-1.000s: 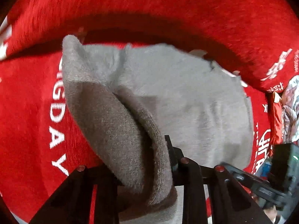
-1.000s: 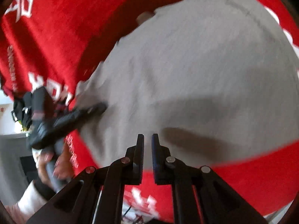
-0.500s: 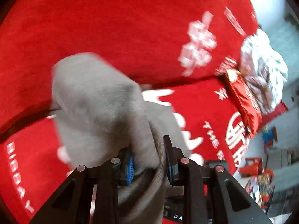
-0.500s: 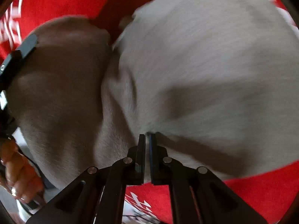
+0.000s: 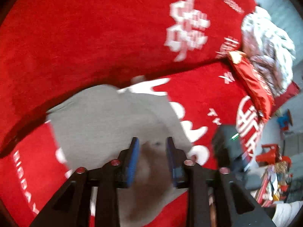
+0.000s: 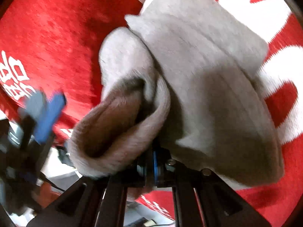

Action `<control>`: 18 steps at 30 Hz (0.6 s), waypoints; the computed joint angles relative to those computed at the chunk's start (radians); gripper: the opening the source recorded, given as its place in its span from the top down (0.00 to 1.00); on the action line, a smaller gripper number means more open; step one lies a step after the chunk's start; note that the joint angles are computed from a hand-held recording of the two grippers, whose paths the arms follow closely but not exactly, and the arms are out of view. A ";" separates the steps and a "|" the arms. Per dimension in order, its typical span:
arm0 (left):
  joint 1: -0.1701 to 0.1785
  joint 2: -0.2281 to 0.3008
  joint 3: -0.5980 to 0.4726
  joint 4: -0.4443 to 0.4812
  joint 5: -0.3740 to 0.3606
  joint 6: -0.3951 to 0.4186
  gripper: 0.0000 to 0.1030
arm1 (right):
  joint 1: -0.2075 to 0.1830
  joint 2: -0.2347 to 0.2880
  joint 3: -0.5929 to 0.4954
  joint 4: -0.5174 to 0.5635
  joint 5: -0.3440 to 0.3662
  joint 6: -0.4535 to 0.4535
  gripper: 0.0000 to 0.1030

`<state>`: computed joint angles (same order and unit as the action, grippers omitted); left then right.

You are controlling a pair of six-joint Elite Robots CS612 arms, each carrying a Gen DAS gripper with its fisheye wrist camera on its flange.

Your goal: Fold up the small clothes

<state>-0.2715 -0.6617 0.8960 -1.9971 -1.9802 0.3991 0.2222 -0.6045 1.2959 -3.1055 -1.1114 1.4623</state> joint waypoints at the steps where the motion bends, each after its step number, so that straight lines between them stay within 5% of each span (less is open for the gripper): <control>1: 0.006 -0.001 0.003 -0.024 0.020 -0.037 0.22 | -0.003 0.001 0.007 -0.033 -0.007 0.023 0.94; 3: 0.021 -0.005 0.023 -0.109 0.060 -0.110 0.19 | -0.016 0.011 -0.008 -0.076 -0.021 0.083 0.94; 8: 0.046 0.041 -0.041 -0.051 0.130 -0.207 0.19 | -0.041 0.014 0.019 -0.146 0.039 0.125 0.88; 11: 0.052 0.058 -0.060 -0.029 0.174 -0.220 0.19 | -0.047 0.028 0.019 -0.207 0.054 0.181 0.74; 13: 0.058 0.070 -0.078 0.002 0.161 -0.226 0.19 | -0.048 0.027 0.037 -0.257 0.040 0.227 0.52; 18: 0.057 0.096 -0.115 0.037 0.180 -0.245 0.19 | -0.035 0.047 0.067 -0.429 -0.040 0.400 0.45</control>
<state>-0.2147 -0.5657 0.7812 -1.9604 -1.8003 0.1540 0.1875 -0.5570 1.3624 -3.5349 -1.1519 1.8619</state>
